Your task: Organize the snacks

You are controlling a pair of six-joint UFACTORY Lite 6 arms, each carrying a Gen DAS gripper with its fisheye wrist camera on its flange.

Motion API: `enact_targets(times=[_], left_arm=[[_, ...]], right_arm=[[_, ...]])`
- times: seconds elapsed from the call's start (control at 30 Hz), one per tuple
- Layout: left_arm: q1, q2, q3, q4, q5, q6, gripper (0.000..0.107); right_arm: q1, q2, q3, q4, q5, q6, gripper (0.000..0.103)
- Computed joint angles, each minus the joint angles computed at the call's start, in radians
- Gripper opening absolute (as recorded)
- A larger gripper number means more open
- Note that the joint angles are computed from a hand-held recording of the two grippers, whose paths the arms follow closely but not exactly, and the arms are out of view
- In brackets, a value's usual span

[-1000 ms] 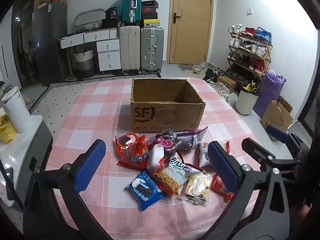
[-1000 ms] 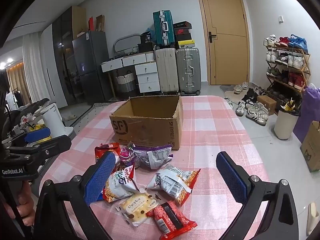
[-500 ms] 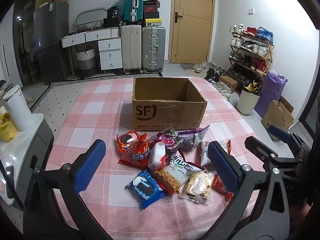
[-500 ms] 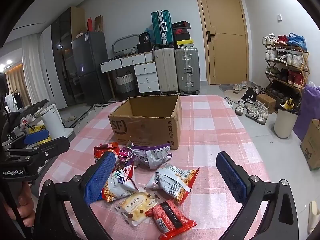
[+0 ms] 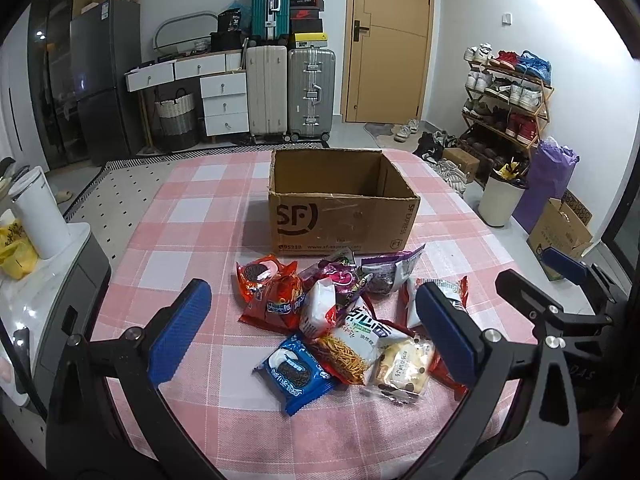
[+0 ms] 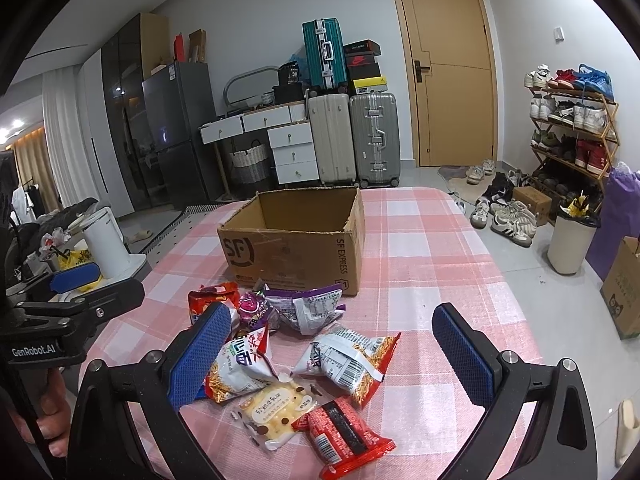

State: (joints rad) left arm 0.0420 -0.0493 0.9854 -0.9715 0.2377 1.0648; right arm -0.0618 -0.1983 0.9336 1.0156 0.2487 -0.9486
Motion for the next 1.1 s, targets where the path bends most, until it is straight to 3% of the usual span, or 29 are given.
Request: enact_targets(times=[0.37,1.1], left_arm=[[-0.001,0.003,-0.005,-0.017,-0.001,0.018,0.102],[-0.029,0.005,-0.014,0.054,-0.026,-0.058,0.102]], right_arm=[[0.026,-0.005,-0.004,-0.104,-0.038,0.116,0.103],[0.027,-0.011,-0.008,-0.095,-0.044,0.109,0.103]])
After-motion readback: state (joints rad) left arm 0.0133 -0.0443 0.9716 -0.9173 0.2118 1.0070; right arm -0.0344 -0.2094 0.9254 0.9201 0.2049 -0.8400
